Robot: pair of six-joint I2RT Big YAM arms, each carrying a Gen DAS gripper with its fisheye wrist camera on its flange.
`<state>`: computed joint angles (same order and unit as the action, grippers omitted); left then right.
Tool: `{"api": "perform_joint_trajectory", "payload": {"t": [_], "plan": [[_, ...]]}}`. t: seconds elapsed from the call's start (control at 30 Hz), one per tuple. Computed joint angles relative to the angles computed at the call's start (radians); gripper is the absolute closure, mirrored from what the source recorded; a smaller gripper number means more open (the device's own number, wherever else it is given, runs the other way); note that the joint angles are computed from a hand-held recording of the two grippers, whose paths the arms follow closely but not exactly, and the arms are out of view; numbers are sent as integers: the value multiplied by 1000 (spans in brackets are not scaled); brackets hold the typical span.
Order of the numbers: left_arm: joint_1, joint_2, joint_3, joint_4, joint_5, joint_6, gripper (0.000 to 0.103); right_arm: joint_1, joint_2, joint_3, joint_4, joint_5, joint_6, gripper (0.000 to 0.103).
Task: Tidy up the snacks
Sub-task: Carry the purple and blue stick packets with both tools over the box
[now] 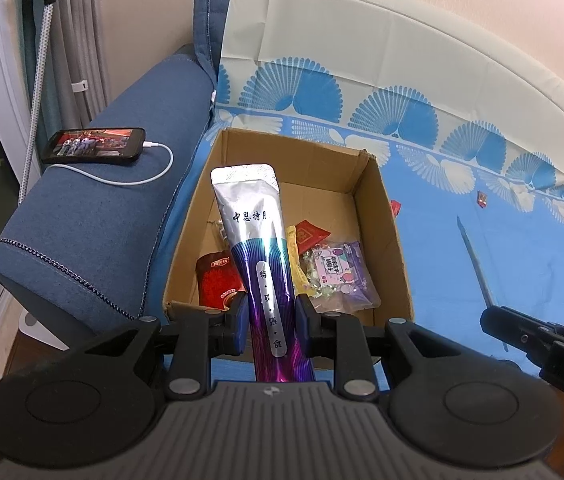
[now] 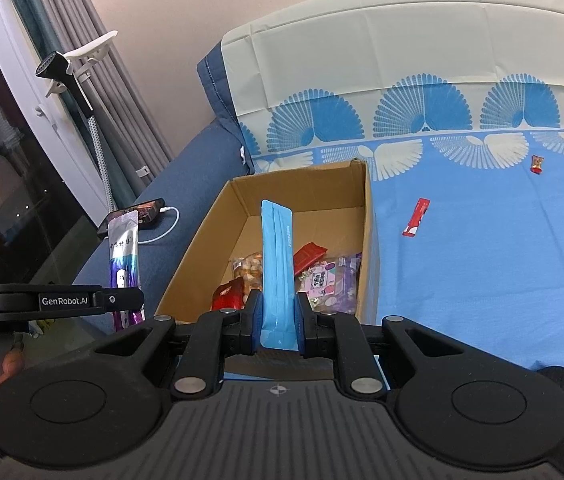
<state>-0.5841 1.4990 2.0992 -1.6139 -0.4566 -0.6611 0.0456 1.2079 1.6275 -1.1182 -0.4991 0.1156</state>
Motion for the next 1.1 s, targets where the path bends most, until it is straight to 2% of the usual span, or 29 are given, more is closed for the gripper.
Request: {"api": "perform_joint_trajectory", "payload": {"t": [0.6,1.1], "plan": [[11,19,12,-4,1,-11,76,21,20,11,-8,26,6,85],[66,63,41,21,43,19,76,52,88,59,-27,64,15,85]]}}
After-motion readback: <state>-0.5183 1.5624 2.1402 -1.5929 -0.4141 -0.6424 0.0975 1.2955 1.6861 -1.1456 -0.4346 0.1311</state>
